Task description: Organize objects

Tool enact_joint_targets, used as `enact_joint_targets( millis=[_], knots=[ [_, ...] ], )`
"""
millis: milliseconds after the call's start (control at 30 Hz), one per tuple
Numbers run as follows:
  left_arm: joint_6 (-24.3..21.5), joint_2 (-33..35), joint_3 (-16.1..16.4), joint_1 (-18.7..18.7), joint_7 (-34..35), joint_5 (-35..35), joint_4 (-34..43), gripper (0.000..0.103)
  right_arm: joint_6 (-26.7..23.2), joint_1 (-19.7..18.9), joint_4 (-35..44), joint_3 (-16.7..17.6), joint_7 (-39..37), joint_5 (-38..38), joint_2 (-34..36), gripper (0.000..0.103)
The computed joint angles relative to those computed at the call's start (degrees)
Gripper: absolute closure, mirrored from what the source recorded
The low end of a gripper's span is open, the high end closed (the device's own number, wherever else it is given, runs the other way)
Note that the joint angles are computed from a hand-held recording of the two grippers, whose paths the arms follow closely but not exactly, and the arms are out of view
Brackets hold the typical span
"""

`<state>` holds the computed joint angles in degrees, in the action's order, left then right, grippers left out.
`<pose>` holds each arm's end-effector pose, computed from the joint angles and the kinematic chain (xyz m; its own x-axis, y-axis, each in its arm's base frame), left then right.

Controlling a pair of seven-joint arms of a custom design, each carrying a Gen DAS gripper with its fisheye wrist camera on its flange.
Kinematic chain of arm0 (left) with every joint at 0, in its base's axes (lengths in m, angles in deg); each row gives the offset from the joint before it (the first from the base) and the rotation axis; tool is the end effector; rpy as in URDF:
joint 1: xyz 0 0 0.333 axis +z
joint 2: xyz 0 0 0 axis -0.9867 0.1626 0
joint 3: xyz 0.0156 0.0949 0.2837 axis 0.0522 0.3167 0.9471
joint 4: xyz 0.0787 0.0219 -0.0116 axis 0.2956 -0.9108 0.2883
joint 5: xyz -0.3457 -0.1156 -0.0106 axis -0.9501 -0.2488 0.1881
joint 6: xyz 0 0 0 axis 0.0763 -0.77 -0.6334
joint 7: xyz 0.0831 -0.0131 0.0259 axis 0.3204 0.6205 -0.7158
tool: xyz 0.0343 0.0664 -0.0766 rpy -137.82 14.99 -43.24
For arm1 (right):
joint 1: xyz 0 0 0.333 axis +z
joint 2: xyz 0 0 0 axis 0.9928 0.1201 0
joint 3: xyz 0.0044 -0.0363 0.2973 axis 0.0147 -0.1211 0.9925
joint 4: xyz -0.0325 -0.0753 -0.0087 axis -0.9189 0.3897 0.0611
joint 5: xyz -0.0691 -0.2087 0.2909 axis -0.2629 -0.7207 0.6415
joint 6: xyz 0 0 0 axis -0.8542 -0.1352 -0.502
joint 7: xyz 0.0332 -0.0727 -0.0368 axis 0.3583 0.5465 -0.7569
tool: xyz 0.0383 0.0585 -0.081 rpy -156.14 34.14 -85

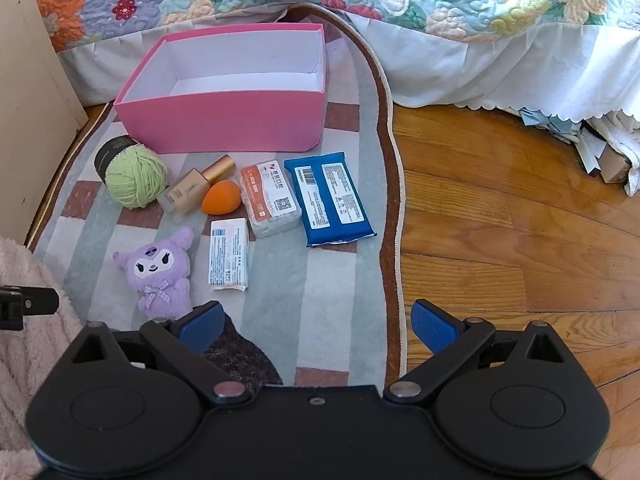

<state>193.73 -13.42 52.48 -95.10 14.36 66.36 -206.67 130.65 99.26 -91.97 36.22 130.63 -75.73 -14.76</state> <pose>0.5061 -0.2434 0.4096 -0.0550 -0.9981 0.0279 -0.9584 0.0450 -0.2817 0.4465 0.1884 0.4058 -0.2759 -0.9598 0.0510 -0.8678 0.2260 -0.4425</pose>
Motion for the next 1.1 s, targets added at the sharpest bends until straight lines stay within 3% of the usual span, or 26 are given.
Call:
enact_joint_targets(
  millis=[233,333,433,567,633,700,767,867,967,1100],
  knots=[
    [0.52,0.03,-0.01,0.31,1.94,-1.36,0.41,0.001,1.45,0.07,0.03,-0.36,-1.55,0.80,0.24,0.002],
    [1.45,0.60,0.08,0.77,3.61,-3.79,1.79,0.001,8.74,-0.09,-2.08,-1.76,-6.87,3.43,-0.94,0.002],
    [3.79,1.86,0.51,0.86,2.49,-4.22,3.43,0.001,19.28,-0.95,-4.68,-2.98,-12.25,4.54,-1.63,0.002],
    [4.37,6.06,0.95,0.61,3.51,-4.67,8.47,0.004,29.12,-3.75,-4.08,-2.17,-14.55,0.96,1.57,0.002],
    [4.68,8.50,0.92,0.59,5.55,-5.81,11.19,0.004,31.91,-1.15,-3.32,-4.20,-24.90,9.22,4.14,0.002],
    [4.71,11.16,0.86,0.59,7.56,-7.53,13.95,0.005,33.39,2.21,-2.33,-5.41,-42.71,25.53,6.79,0.002],
    [2.65,14.15,0.92,0.43,9.01,-9.07,17.47,0.007,32.60,1.72,0.01,-3.04,-56.83,38.06,9.79,0.003],
    [-0.25,18.15,0.92,0.34,10.48,-11.89,21.58,0.012,29.53,-3.12,4.03,3.92,-73.81,54.86,13.68,0.006],
    [-3.47,21.45,0.89,0.69,11.08,-14.86,24.37,0.023,26.14,-6.11,7.50,7.78,-82.36,65.29,17.06,0.009],
    [-5.05,23.98,0.33,2.02,11.36,-20.01,24.77,0.035,24.92,-6.07,9.43,8.81,-84.74,67.76,20.18,0.011]
  ],
)
